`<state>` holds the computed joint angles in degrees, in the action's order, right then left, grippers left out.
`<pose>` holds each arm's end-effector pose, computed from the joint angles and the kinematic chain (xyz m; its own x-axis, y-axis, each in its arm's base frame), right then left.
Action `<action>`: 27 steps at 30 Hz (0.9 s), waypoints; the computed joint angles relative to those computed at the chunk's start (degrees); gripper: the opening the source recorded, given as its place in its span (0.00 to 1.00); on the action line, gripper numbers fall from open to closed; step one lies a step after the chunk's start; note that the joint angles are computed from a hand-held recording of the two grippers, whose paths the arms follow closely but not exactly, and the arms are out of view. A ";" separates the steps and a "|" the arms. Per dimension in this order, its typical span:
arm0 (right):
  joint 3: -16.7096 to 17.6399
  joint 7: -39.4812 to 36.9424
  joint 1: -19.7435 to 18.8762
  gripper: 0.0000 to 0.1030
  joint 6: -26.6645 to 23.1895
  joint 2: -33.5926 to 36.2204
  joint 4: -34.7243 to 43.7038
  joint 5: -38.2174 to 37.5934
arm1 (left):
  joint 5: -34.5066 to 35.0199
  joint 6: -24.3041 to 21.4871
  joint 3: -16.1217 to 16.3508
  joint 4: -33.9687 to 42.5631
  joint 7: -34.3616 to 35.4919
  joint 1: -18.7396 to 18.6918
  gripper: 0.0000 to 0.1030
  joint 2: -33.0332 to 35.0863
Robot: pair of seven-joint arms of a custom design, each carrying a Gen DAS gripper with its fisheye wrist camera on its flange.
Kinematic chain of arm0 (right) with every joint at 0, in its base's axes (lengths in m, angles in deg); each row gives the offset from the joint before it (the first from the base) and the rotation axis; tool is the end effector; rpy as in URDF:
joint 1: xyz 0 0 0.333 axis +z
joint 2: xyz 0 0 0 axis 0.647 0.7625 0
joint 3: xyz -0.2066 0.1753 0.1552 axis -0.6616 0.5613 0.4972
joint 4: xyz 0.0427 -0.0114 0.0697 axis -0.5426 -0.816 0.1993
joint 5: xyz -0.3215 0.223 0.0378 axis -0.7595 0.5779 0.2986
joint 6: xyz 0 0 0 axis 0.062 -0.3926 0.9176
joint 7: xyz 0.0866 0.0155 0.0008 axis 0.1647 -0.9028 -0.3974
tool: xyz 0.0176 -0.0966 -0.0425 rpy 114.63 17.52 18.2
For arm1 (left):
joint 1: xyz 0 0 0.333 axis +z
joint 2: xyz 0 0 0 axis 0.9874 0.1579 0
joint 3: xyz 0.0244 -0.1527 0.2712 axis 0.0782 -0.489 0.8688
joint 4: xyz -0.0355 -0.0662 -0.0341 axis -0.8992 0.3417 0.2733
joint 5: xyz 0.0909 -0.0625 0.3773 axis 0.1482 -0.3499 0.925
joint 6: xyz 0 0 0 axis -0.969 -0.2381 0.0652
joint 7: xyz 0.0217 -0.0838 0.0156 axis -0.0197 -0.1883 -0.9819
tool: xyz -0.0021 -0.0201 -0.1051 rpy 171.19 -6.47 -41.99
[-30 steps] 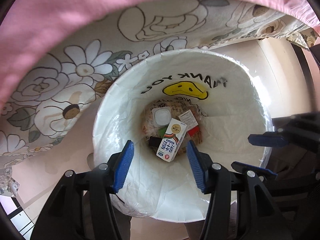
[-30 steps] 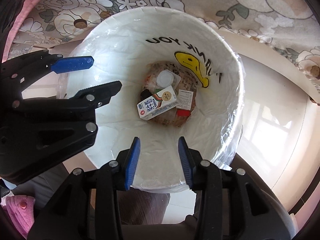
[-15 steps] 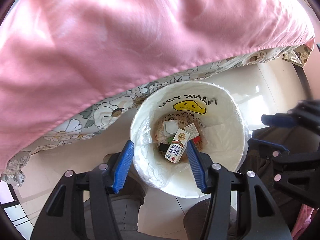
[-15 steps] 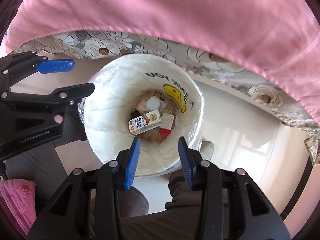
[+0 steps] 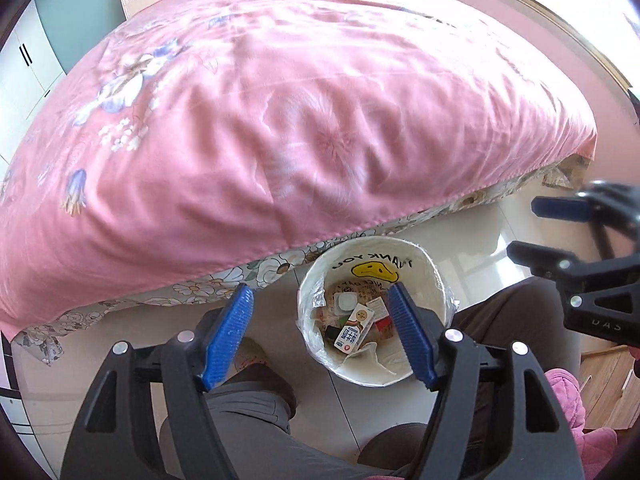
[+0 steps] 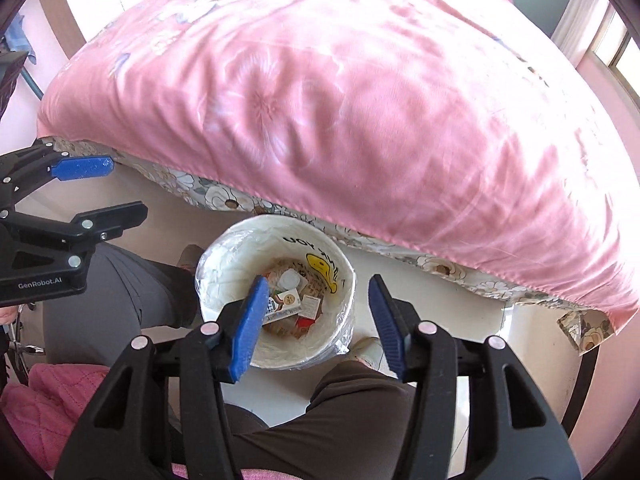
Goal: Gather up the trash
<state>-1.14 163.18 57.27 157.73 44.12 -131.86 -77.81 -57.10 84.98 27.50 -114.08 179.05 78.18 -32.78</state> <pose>0.4393 0.2386 0.5677 -0.3245 -0.9458 0.0125 -0.8726 0.2942 -0.3899 0.5634 -0.1076 0.5777 -0.8412 -0.5407 -0.0058 -0.4881 0.7638 -0.4224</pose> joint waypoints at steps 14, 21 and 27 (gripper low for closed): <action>6.09 6.38 2.02 0.71 -7.93 -2.34 8.21 -10.58 | -8.71 -2.05 5.51 -1.83 4.73 0.44 0.86 -9.93; 9.63 14.11 3.13 0.73 -13.70 -3.05 10.02 -15.74 | -9.36 1.22 7.45 -6.41 5.59 0.16 0.90 -15.10; 11.59 21.56 5.13 0.73 -18.65 -3.27 10.66 -19.64 | -7.89 5.70 8.60 -10.02 5.54 -0.92 0.91 -18.47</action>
<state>10.45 184.74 62.40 139.08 40.84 -121.20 -97.45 -64.98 90.68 36.11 -124.10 184.59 77.26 -51.25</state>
